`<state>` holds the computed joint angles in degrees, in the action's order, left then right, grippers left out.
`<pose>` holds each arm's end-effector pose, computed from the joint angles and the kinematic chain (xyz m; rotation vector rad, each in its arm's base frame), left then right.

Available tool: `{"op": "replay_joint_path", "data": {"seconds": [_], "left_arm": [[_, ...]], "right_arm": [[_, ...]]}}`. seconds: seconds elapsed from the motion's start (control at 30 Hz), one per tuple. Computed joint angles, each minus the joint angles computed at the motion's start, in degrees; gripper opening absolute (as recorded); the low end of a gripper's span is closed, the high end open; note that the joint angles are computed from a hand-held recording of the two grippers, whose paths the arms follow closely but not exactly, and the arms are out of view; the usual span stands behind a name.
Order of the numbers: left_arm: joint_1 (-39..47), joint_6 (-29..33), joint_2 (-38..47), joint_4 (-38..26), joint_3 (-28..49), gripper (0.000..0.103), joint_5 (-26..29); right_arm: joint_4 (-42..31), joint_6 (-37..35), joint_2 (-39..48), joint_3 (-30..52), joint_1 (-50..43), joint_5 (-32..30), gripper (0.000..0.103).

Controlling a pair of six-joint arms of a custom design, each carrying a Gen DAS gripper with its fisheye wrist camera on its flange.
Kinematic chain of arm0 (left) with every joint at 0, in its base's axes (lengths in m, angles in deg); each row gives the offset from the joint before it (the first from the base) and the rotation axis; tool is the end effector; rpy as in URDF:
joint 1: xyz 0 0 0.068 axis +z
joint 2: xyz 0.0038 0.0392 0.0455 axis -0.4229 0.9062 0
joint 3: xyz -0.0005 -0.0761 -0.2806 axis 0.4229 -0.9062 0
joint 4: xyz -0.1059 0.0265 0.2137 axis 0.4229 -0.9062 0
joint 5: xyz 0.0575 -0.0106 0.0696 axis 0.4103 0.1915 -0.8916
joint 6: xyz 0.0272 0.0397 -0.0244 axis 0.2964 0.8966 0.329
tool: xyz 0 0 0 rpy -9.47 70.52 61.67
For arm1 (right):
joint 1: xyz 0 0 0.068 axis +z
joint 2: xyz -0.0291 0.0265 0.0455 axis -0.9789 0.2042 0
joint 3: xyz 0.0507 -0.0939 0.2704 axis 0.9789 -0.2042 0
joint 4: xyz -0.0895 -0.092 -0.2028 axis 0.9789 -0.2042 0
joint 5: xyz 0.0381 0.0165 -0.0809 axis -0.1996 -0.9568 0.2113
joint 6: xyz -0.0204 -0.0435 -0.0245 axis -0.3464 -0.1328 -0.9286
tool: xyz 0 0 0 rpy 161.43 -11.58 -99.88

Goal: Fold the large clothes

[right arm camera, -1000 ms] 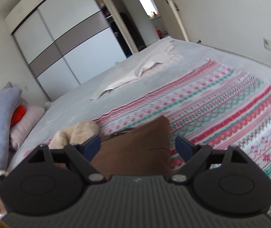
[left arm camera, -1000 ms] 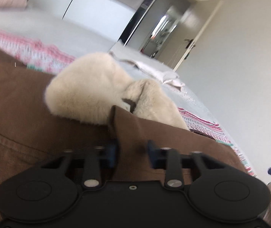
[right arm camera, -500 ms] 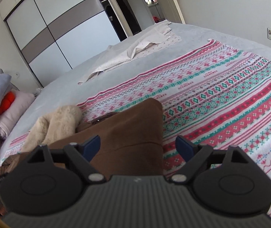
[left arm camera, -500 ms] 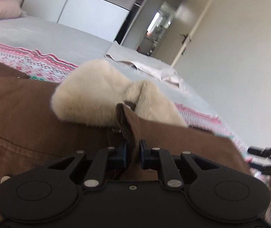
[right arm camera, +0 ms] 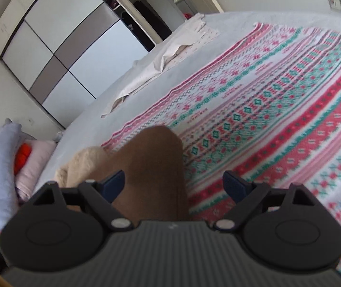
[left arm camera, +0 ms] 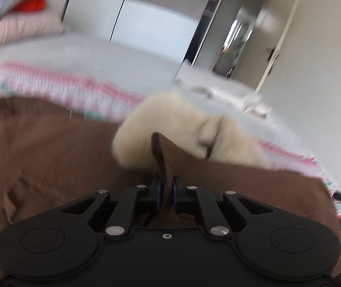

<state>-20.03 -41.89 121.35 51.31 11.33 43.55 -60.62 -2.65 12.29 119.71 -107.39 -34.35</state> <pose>0.1199 0.0104 0.2361 -0.5681 2.0564 -0.2192 0.2566 -0.1109 0.2736 0.1368 2.2099 0.8352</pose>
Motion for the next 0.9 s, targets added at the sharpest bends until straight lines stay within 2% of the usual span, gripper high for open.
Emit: {"op": "replay_joint_path", "data": {"seconds": [0.07, 0.1, 0.13, 0.17, 0.23, 0.27, 0.3, 0.37, 0.43, 0.47, 0.5, 0.6, 0.7, 0.8, 0.87, 0.9], "left_arm": [[0.63, 0.22, 0.06, 1.55, -1.12, 0.01, 0.72], [0.79, 0.31, -1.12, 1.56, -1.11, 0.01, 1.04], [2.2, 0.23, -2.69, 1.88, -1.22, 0.01, 3.34], [3.85, 0.09, -4.51, 1.42, -1.07, 0.01, 6.54], [5.41, -0.24, -4.57, 3.43, -1.99, 0.01, 11.6], [2.78, -0.72, -3.05, 3.85, -2.27, 0.01, 9.63], [-2.73, -0.97, -1.24, 3.23, -1.92, 0.01, 3.83], [-7.52, 0.22, 1.06, 4.02, -2.44, 0.011, -1.87], [-7.01, -0.32, 0.23, 3.08, -1.69, 0.011, -1.36], [-6.38, -0.57, 0.12, 3.32, -1.72, 0.011, -0.66], [-5.32, -0.64, 0.2, 3.34, -1.79, 0.011, 0.58], [-3.72, -1.03, -0.03, 3.73, -2.52, 0.011, 2.43], [-4.28, -1.85, -0.15, 3.27, -2.18, 0.011, 1.97], [-2.29, -1.63, 0.67, 3.7, -1.92, 0.011, 3.9], [-2.14, -1.68, 0.56, 3.13, -1.55, 0.011, 4.12], [-2.03, -1.5, 0.38, 2.68, -1.32, 0.011, 4.29]], "right_arm": [[0.83, 3.56, 3.82, 2.23, 2.51, 0.19, 0.076], [1.12, 5.15, 5.64, 3.01, 3.66, 0.13, 0.051], [0.61, 5.9, 7.28, 4.15, 4.67, -0.48, 0.018], [1.62, 7.08, 6.67, 3.87, 5.85, 1.37, 0.017], [8.94, 6.41, 2.61, 0.52, 7.86, 6.59, 0.012], [11.27, 6.93, 2.88, 0.02, 8.71, 9.8, 0.012], [10.1, 7.81, 5.27, 1.43, 9.1, 11.52, 0.013], [9.61, 7.58, 6.83, 1.71, 7.75, 9.68, 0.021], [8.47, 4.67, 3.5, 0.81, 6.72, 12.1, 0.051], [7.25, 1.22, 0.7, 0.25, 6.1, 14.33, 0.057], [5.12, -3.97, -2.07, -0.1, 5.02, 15.27, 0.064], [-6.59, -22.25, -10.84, -0.54, -0.63, 14.48, 0.068], [-17.75, -41.36, -19.48, -2.68, -9.07, 10.72, 0.078], [-30.65, -60.62, -24.08, -3.46, -17.64, 6.56, 0.079], [-32.81, -66.13, -26.82, -5.7, -18.37, 7.48, 0.079], [-30.16, -64.73, -29.21, -8.1, -16.25, 9.39, 0.079]]}}
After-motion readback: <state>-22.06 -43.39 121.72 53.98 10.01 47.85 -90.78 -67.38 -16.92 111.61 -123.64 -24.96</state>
